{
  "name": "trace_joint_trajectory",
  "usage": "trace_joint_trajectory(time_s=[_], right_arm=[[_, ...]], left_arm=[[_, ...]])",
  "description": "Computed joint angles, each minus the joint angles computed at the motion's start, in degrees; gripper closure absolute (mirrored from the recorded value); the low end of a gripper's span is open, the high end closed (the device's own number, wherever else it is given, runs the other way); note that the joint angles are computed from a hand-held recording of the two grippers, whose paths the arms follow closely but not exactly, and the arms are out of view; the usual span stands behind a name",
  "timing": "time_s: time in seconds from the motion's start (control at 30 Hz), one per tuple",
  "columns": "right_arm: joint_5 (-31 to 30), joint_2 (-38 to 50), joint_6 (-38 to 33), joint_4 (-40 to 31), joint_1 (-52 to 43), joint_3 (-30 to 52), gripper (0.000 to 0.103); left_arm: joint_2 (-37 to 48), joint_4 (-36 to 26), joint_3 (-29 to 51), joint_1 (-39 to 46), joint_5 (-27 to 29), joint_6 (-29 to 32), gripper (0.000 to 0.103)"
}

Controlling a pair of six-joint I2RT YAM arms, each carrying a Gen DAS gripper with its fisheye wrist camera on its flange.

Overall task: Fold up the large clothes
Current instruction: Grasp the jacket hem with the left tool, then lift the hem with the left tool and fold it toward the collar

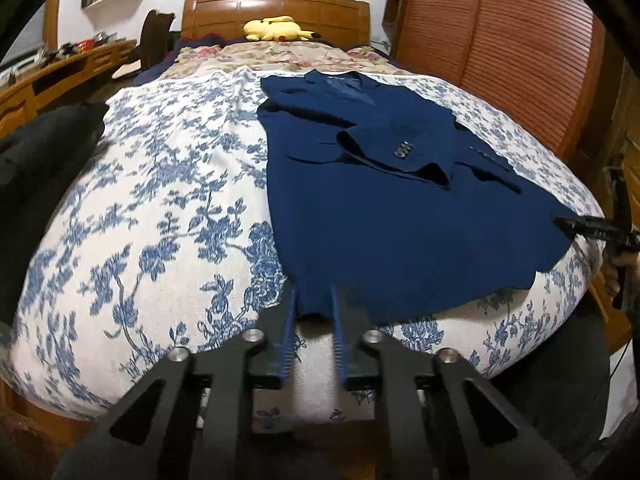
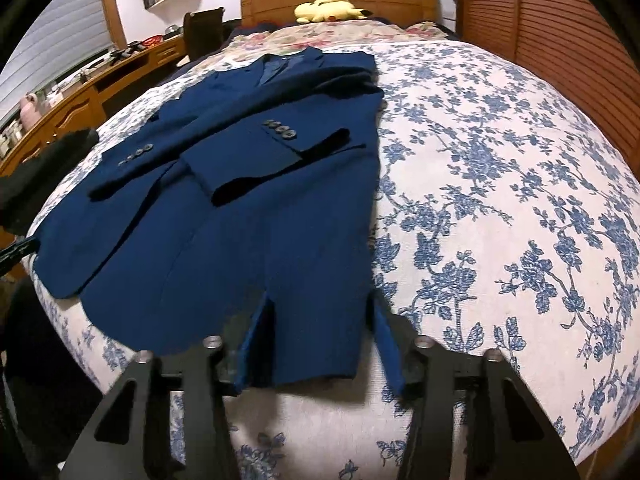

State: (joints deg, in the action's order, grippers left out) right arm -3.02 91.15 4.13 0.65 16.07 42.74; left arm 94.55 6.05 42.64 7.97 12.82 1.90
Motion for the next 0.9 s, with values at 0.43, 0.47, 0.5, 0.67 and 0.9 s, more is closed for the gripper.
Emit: trace_joint_trajectory(time_s=[0.43, 0.47, 0.5, 0.67, 0.9], right_arm=[[-4.4, -8.2, -0.7, -4.7, -0.7, 5.8, 0.096], [-4.1, -9.6, -0.8, -5.5, -0.3, 6.4, 0.096], [-2.7, -11.1, -0.6, -6.4, 0.3, 7.2, 0.097], [3.3, -18.2, -0.4, -11.2, 3.8, 11.4, 0.097], [4.5, -30.0, -2.3, -18.7, 6.1, 15.3, 0.097]], left_arm=[[-12.4, -10.6, 10.4, -1.6, 0.4, 0.1, 0.099], [-13.1, -11.6, 11.8, -1.9, 0.3, 0.1, 0.099], [-13.3, -12.1, 12.8, -2.0, 0.5, 0.3, 0.099], [-15.2, -18.4, 21.2, -3.9, -0.9, 2.1, 0.100], [-21.9, -23.2, 27.8, -4.6, -1.1, 2.8, 0.100]])
